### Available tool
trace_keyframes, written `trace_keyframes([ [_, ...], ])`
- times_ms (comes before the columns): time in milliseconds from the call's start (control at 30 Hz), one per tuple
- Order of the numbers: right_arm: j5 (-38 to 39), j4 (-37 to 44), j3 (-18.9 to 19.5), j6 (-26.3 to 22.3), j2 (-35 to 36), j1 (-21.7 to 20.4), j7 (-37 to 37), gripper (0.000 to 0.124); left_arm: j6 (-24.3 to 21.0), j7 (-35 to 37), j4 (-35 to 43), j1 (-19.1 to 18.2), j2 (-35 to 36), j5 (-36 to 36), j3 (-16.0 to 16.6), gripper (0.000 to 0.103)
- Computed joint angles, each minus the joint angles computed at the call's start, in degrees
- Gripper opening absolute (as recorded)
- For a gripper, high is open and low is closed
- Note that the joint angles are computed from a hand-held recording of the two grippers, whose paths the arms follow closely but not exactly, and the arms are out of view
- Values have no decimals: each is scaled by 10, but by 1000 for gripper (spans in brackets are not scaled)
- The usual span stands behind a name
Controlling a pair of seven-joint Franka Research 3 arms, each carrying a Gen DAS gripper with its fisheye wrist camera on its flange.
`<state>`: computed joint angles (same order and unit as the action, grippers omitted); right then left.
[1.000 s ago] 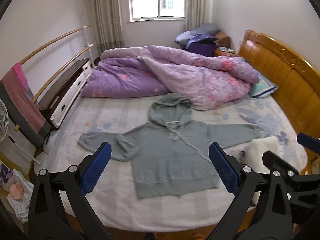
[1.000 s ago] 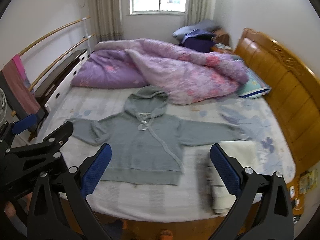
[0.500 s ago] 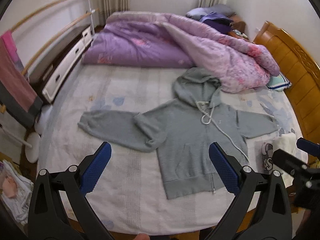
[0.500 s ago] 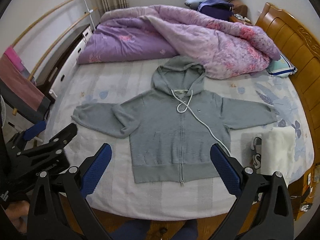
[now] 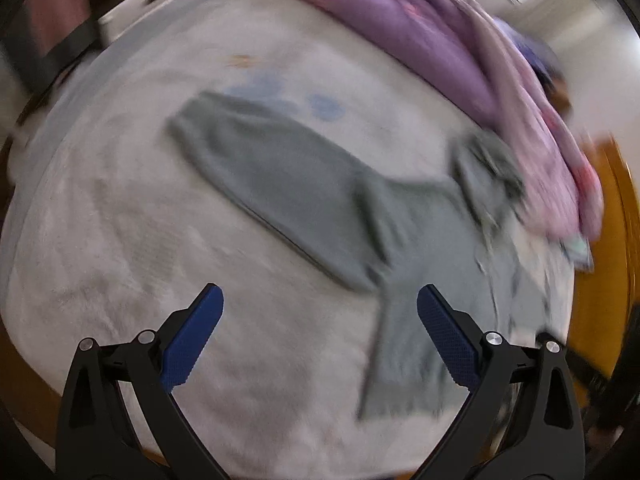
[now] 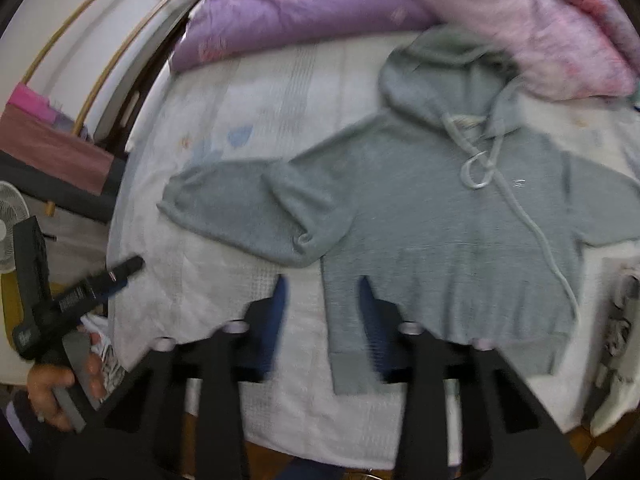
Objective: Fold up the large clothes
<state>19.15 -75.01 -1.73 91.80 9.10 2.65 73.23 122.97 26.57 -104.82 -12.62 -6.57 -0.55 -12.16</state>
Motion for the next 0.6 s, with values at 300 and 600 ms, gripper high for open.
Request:
trace_keyframes([
  [300, -11, 23, 12, 40, 118, 15, -23, 11, 127, -82, -140, 61, 6, -11, 42, 73],
  [600, -14, 161, 24, 11, 255, 15, 7, 11, 169, -89, -120, 85, 76, 10, 45, 56],
])
